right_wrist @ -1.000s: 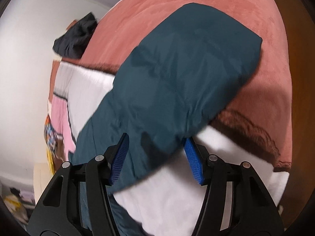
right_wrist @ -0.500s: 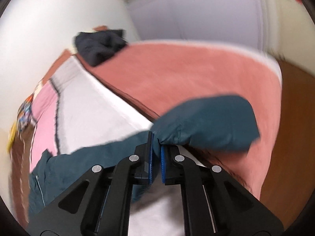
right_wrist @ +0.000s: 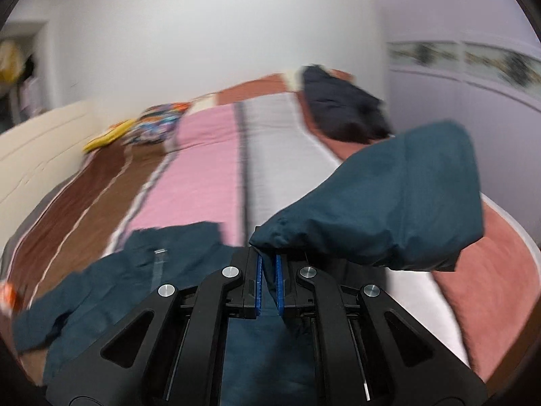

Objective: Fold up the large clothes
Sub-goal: 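Fold the held sleeve across the jacket body with the right gripper, release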

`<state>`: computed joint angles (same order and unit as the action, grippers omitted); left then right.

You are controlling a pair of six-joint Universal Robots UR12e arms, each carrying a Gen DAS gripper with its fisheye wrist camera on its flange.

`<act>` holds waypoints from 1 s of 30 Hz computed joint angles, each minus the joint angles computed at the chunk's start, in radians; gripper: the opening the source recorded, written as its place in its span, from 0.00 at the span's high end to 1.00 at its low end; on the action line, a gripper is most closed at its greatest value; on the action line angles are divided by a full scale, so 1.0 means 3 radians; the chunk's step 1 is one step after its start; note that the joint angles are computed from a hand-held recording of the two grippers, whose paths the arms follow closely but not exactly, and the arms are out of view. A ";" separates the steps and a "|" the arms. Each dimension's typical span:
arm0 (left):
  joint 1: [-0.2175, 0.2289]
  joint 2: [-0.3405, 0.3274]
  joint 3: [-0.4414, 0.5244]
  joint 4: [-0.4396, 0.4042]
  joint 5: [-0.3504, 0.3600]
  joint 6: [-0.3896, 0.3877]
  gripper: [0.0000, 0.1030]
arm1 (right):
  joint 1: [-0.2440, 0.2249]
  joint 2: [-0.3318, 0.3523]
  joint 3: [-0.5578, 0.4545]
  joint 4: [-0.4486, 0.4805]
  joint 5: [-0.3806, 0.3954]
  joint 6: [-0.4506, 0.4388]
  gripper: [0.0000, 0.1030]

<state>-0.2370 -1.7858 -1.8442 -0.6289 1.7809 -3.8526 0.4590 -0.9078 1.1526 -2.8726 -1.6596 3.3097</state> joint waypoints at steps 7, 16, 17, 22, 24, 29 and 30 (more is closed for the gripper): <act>0.0086 0.0114 -0.0154 0.0077 0.0066 -0.0105 0.18 | 0.0300 0.0304 -0.0369 0.0189 0.0376 -0.0594 0.94; 0.0221 0.0215 -0.0306 0.0101 0.0129 -0.0266 0.18 | 0.0595 0.0662 -0.0673 0.0857 0.0351 -0.1353 0.90; 0.0235 0.0221 -0.0317 0.0106 0.0123 -0.0273 0.18 | 0.0597 0.0685 -0.0707 0.0942 0.0373 -0.1374 0.82; 0.0262 0.0229 -0.0333 0.0152 0.0136 -0.0224 0.18 | 0.0545 0.0643 -0.0656 0.1306 0.0723 -0.1287 0.45; 0.0258 0.0222 -0.0321 0.0180 0.0160 -0.0179 0.18 | 0.0487 0.0592 -0.0603 0.1379 0.0949 -0.1118 0.43; 0.0235 0.0189 -0.0268 0.0342 0.0221 0.0028 0.18 | 0.0323 0.0414 -0.0390 0.1447 0.1474 -0.0716 0.42; 0.0236 0.0179 -0.0256 0.0388 0.0212 0.0095 0.18 | 0.0300 0.0377 -0.0332 0.1412 0.1525 -0.0641 0.42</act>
<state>-0.1663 -1.7320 -1.9211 -0.5126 1.8445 -3.8241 0.5489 -0.7946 1.0529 -2.4490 -1.2021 3.1174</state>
